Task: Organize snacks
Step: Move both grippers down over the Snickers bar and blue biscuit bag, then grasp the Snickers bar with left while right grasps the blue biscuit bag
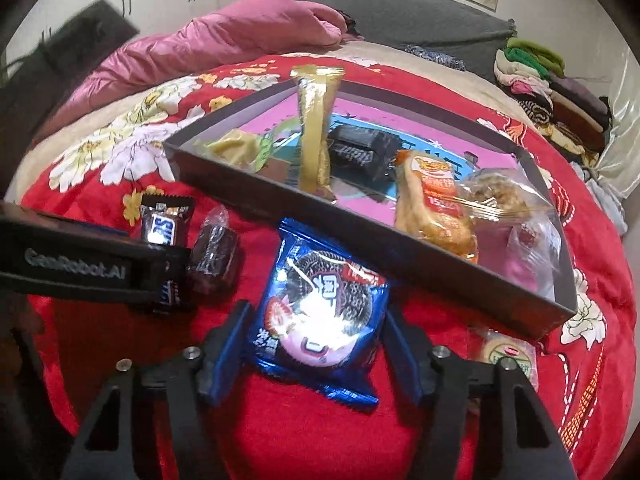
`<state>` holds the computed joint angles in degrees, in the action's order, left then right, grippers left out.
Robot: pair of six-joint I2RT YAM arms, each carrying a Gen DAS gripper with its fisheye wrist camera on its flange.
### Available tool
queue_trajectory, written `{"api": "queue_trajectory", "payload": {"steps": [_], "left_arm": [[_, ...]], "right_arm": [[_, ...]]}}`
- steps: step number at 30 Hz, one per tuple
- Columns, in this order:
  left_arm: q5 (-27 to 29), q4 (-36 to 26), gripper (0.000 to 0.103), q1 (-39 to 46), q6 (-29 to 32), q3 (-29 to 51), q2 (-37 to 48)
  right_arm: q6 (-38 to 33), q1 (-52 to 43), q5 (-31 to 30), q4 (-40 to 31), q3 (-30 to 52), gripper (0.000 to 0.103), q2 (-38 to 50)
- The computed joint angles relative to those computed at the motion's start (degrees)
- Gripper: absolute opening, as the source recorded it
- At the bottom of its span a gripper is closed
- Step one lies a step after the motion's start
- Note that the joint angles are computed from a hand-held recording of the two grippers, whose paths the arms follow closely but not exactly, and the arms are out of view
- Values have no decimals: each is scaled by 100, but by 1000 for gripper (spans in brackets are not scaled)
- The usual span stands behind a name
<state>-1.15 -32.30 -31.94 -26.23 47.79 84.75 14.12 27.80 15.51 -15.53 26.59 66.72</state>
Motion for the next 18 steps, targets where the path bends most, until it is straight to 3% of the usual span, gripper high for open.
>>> {"api": "queue_trajectory", "payload": {"steps": [6, 13, 18], "left_arm": [[-325, 268, 65, -137, 279, -78, 66], [-202, 172, 30, 45, 600, -279, -346], [152, 66, 30, 272, 693, -292, -509]], "right_arm": [[-51, -701, -1023, -86, -134, 61, -738], [-67, -1321, -1796, -294, -147, 60, -1230], [-123, -1294, -1902, -389, -90, 60, -1119]]}}
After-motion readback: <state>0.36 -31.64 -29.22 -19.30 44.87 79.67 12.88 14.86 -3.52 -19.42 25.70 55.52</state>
